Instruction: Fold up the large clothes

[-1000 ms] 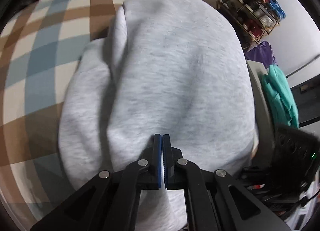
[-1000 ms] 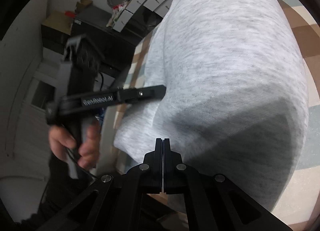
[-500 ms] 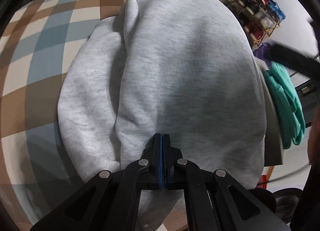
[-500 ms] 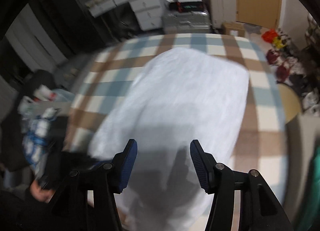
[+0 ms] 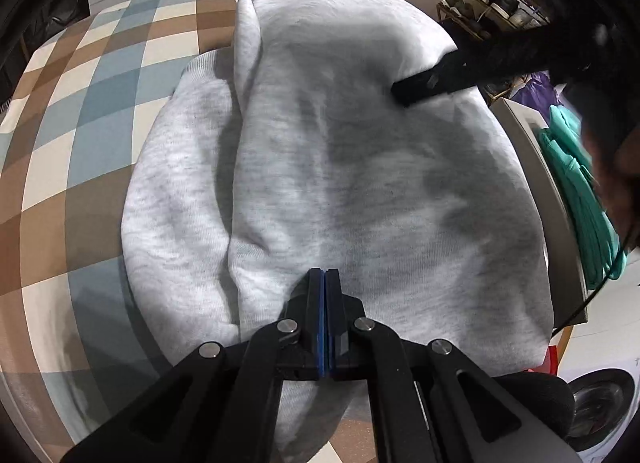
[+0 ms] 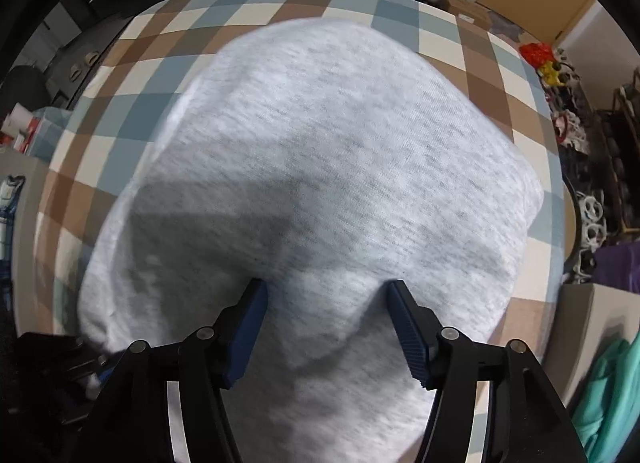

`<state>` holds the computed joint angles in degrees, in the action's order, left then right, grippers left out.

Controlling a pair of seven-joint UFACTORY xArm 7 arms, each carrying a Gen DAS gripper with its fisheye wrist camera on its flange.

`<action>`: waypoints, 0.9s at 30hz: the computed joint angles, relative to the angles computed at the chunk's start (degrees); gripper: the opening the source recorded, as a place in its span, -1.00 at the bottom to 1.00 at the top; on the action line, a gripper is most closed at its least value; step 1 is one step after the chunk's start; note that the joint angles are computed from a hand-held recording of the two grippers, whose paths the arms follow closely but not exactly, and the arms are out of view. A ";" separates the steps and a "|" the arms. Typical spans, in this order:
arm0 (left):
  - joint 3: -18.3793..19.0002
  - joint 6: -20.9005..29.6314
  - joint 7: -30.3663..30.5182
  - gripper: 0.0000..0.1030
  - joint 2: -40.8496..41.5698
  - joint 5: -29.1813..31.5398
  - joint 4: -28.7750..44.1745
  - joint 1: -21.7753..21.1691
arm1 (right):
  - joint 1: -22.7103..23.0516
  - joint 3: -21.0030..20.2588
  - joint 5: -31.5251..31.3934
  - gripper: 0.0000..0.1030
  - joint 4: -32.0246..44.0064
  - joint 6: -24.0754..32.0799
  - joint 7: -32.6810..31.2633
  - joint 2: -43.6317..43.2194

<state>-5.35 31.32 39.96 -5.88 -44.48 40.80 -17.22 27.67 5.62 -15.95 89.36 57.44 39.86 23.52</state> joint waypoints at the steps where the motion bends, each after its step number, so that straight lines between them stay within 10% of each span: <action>1: -0.26 -0.40 -0.08 -1.00 0.00 0.03 -0.02 -0.21 | -0.51 0.31 0.99 -0.15 0.01 -0.67 -0.60 -0.98; 5: -0.80 -1.42 -1.89 -1.00 -0.80 2.06 -0.88 -0.57 | -0.09 0.18 -1.01 -0.27 0.46 -8.17 1.31 -2.72; 12: -2.35 -7.12 -5.60 -1.00 -1.19 6.93 -2.87 -3.03 | 2.58 -1.74 -0.73 -0.31 24.67 9.51 -8.95 16.92; 27: -2.24 -9.95 -9.78 -1.00 -1.23 12.26 -3.65 -4.91 | -2.90 -2.43 8.62 -0.36 20.97 -2.64 -10.12 12.63</action>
